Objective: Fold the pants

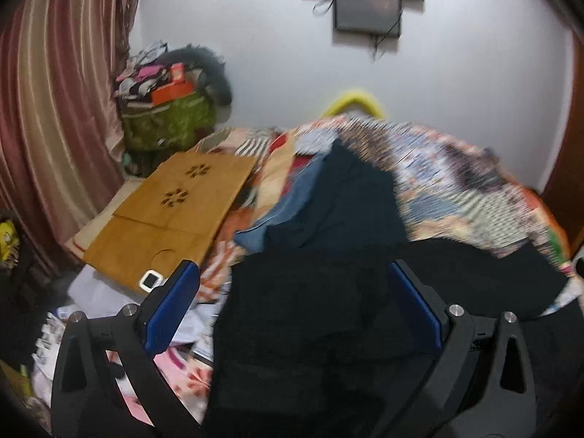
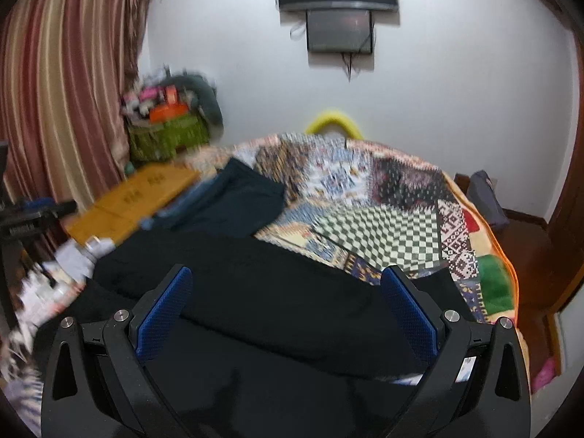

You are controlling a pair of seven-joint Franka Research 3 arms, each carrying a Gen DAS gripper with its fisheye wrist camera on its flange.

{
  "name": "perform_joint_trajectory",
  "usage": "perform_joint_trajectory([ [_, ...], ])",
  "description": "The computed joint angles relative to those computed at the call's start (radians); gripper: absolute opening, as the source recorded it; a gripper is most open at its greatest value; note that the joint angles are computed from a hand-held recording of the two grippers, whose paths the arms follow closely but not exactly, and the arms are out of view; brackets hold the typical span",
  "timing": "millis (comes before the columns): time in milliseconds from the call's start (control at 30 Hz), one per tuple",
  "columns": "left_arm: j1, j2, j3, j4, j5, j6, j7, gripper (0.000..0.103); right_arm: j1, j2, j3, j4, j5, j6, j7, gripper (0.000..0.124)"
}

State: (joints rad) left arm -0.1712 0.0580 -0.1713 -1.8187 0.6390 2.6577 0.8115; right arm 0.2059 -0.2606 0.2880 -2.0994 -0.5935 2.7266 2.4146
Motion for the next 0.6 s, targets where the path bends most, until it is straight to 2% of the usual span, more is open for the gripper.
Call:
perform_joint_trajectory([
  [100, 0.018, 0.096, 0.012, 0.082, -0.066, -0.044, 0.075, 0.103, 0.012, 0.074, -0.027, 0.059, 0.016, -0.058, -0.075, 0.102],
  [300, 0.058, 0.287, 0.016, 0.276, -0.284, -0.183, 0.275, 0.102, 0.081, 0.206, -0.132, 0.155, 0.226, -0.061, -0.337, 0.098],
  [367, 0.060, 0.350, 0.020, 0.342, -0.318, -0.235, 0.313, 0.095, 0.096, 0.252, -0.152, 0.202, 0.282, -0.089, -0.407, 0.098],
  [433, 0.065, 0.383, 0.019, 0.373, -0.357, -0.279, 0.337, 0.094, 0.107, 0.299, -0.171, 0.249, 0.325, -0.113, -0.477, 0.094],
  [500, 0.073, 0.429, 0.008, 0.424, -0.409, -0.318, 0.367, 0.091, 0.116, 0.339, -0.186, 0.293, 0.362, -0.145, -0.531, 0.092],
  [600, 0.084, 0.487, -0.006, 0.494, -0.474, -0.353, 0.408, 0.083, 0.114, 0.403, -0.198, 0.366, 0.487, -0.183, -0.666, 0.090],
])
